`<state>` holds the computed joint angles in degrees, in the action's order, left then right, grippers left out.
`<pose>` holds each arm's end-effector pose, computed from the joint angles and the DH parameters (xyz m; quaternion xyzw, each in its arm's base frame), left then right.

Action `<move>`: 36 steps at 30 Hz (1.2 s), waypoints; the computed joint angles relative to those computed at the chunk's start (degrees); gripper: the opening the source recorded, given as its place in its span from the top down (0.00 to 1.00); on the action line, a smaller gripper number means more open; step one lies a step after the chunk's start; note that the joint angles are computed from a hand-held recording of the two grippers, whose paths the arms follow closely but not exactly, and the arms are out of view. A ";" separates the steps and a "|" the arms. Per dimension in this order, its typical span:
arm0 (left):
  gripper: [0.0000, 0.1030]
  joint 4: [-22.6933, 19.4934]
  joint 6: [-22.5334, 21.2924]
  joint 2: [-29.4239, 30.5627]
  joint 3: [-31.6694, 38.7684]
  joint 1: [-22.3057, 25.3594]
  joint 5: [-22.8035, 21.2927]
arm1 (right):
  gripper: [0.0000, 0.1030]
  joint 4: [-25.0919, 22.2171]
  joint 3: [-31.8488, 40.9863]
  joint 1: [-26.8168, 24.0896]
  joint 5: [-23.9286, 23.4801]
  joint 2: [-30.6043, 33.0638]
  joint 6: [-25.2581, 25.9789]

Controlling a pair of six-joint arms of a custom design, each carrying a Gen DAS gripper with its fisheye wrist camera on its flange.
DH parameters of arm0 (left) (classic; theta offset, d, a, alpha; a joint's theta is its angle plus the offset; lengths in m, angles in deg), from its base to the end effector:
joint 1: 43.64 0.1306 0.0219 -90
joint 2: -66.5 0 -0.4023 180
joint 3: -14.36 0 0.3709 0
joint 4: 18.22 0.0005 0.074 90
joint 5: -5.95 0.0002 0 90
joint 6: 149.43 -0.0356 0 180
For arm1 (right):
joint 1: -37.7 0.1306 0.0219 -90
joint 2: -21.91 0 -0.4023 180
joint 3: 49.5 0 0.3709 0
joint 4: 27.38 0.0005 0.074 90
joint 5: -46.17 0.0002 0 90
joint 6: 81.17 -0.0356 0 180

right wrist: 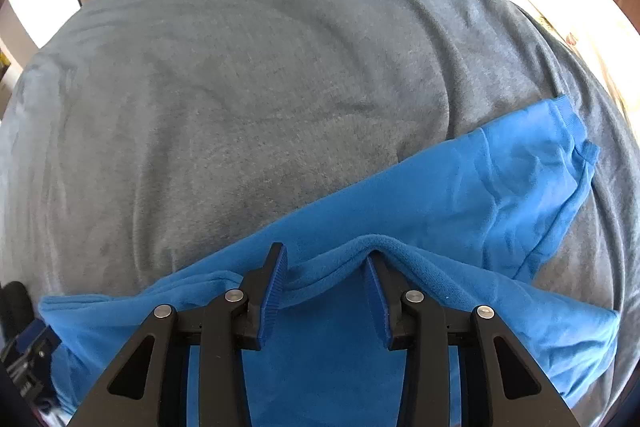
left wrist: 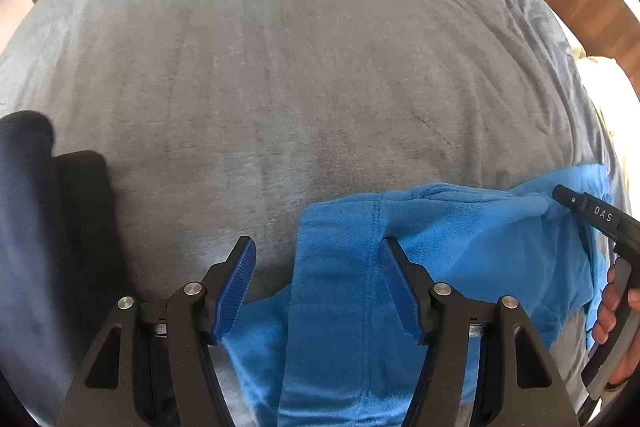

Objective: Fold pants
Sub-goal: 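Lift the waistband with both tools and fold it over toward the cuffs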

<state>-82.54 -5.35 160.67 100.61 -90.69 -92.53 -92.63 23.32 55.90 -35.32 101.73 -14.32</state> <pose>0.3112 -0.3273 0.3767 -0.0718 0.9828 -0.0725 0.1542 0.3362 0.1045 0.3773 0.0540 0.9839 -0.0143 0.1698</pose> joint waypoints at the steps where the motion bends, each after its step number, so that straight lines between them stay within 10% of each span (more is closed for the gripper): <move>1: 0.39 0.29 -0.15 0.41 -0.01 -0.04 -0.04 | 0.62 0.21 -0.44 -0.48 -0.19 -0.30 0.47; 10: 0.40 4.34 -0.23 2.44 -0.71 1.38 1.65 | 0.62 3.02 -3.34 -2.01 -0.97 -0.38 2.95; 20: 0.79 9.29 1.54 0.84 -2.70 0.19 3.08 | 0.62 4.61 -5.76 -1.14 -0.91 -2.80 2.72; 27: 0.83 1.42 3.71 -3.72 1.79 -5.70 -5.84 | 0.62 4.88 -6.34 -1.77 -1.71 -4.83 2.89; 36: 0.83 -6.96 18.17 -6.11 4.51 -10.25 -4.18 | 0.62 4.54 -6.66 0.01 -1.20 -8.16 3.14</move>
